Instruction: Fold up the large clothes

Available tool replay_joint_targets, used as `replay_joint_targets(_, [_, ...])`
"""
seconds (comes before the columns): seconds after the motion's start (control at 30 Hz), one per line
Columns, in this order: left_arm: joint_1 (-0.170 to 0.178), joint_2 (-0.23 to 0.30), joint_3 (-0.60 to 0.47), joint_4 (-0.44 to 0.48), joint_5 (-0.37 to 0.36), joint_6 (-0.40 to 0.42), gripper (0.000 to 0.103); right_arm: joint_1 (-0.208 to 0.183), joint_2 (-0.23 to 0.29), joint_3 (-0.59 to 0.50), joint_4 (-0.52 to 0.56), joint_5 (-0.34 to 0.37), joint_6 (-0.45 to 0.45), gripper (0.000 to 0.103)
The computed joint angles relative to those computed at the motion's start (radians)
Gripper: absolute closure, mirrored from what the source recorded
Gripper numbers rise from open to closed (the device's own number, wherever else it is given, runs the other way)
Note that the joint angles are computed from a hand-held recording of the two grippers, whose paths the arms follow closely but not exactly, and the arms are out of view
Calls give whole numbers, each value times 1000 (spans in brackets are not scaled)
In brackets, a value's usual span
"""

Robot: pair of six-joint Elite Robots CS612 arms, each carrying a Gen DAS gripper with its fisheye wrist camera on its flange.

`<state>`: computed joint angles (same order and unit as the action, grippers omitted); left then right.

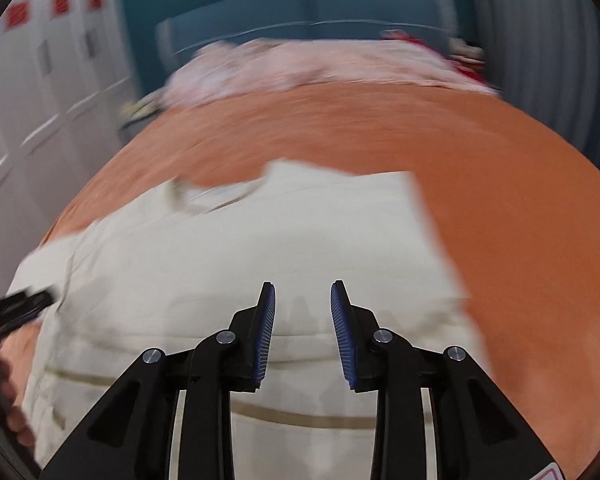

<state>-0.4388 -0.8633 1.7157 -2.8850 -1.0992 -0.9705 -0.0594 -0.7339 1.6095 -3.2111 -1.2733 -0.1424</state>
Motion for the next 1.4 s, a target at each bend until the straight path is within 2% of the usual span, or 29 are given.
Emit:
replay_joint_targets(0.07, [2, 25, -37, 47, -19, 30, 57, 28, 19, -28, 71, 0, -53, 79])
replay_joint_targets(0.17, [1, 61, -70, 89, -22, 55, 56, 55, 48, -66, 151, -34, -85, 79])
replay_joint_targets(0.27, [-12, 81, -66, 72, 17, 84, 55, 63, 60, -68, 160, -67, -94, 79])
replay_joint_targets(0.4, [-27, 105, -62, 19, 87, 119, 50, 60, 69, -78, 179, -46, -80, 79])
replay_joint_targets(0.53, [-42, 117, -71, 33, 147, 129, 49, 69, 85, -85, 151, -56, -79, 79])
replay_joint_targets(1.03, [-54, 137, -89, 48, 210, 144, 49, 82, 108, -83, 63, -95, -87, 79])
replay_joint_targets(1.2, [-47, 129, -81, 26, 179, 142, 47, 76, 107, -84, 62, -69, -76, 79])
replay_joint_targets(1.27, [-23, 102, -48, -49, 65, 154, 43, 68, 97, -85, 95, -42, -66, 78])
replay_joint_targets(1.33, [-3, 58, 1, -91, -9, 127, 38, 70, 70, -68, 116, -65, -53, 76])
replay_joint_targets(1.37, [1, 34, 34, -109, 5, 97, 23, 71, 58, -52, 103, -80, -39, 69])
replay_joint_targets(1.4, [6, 2, 88, -168, 44, 65, 10, 69, 32, -12, 63, -87, -13, 58])
